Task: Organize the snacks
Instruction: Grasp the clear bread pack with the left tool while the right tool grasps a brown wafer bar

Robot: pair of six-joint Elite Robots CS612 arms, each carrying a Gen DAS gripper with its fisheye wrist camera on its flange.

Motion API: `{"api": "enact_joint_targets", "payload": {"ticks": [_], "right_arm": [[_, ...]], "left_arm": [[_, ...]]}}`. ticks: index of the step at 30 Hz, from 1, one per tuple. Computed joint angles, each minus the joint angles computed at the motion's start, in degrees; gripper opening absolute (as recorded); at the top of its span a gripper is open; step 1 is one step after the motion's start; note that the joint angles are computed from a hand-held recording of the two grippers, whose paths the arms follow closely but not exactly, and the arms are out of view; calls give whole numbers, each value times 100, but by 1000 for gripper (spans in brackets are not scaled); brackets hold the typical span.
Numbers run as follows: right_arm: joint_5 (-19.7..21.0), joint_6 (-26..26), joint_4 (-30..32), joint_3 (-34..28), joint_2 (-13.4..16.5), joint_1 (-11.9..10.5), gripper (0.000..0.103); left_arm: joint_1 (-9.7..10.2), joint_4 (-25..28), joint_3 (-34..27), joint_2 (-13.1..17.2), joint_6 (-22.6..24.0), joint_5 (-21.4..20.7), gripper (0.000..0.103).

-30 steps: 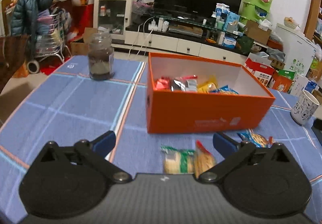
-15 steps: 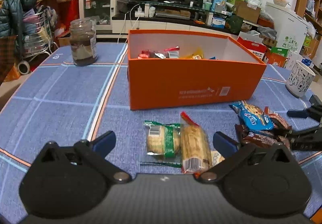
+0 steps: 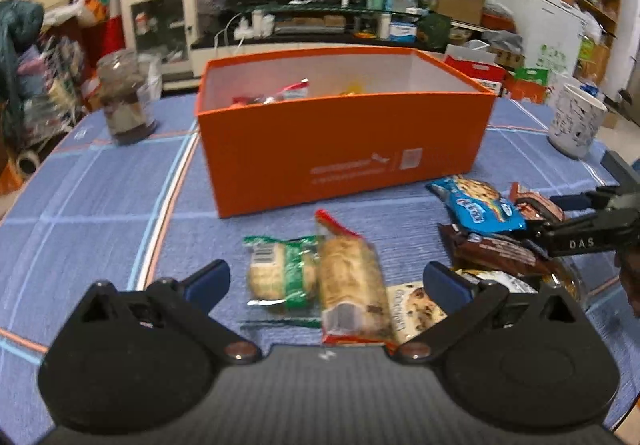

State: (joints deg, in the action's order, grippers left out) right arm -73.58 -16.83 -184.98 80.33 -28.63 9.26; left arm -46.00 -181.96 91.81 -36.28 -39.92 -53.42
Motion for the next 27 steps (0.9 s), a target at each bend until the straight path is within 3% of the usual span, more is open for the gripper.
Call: {"api": "enact_joint_targets", "payload": {"ticks": [3, 5, 8, 15, 17, 19, 27], "right_arm": [[-31, 31, 76, 12, -32, 20, 68], [-73, 73, 81, 4, -38, 41, 67], [-99, 89, 63, 25, -51, 66, 62], [-93, 137, -14, 29, -33, 69, 62], [-94, 117, 53, 25, -44, 66, 60], [-112, 92, 182, 49, -93, 70, 53], [-323, 163, 219, 81, -151, 114, 38]], "left_arm": [[10, 89, -133, 75, 79, -45, 94], [56, 188, -235, 116, 75, -296, 81], [121, 318, -319, 149, -187, -567, 73], [132, 419, -367, 170, -295, -489, 56], [98, 601, -405, 165, -179, -379, 43], [96, 594, -408, 156, -63, -448, 36], [146, 166, -241, 81, -192, -740, 32]]}}
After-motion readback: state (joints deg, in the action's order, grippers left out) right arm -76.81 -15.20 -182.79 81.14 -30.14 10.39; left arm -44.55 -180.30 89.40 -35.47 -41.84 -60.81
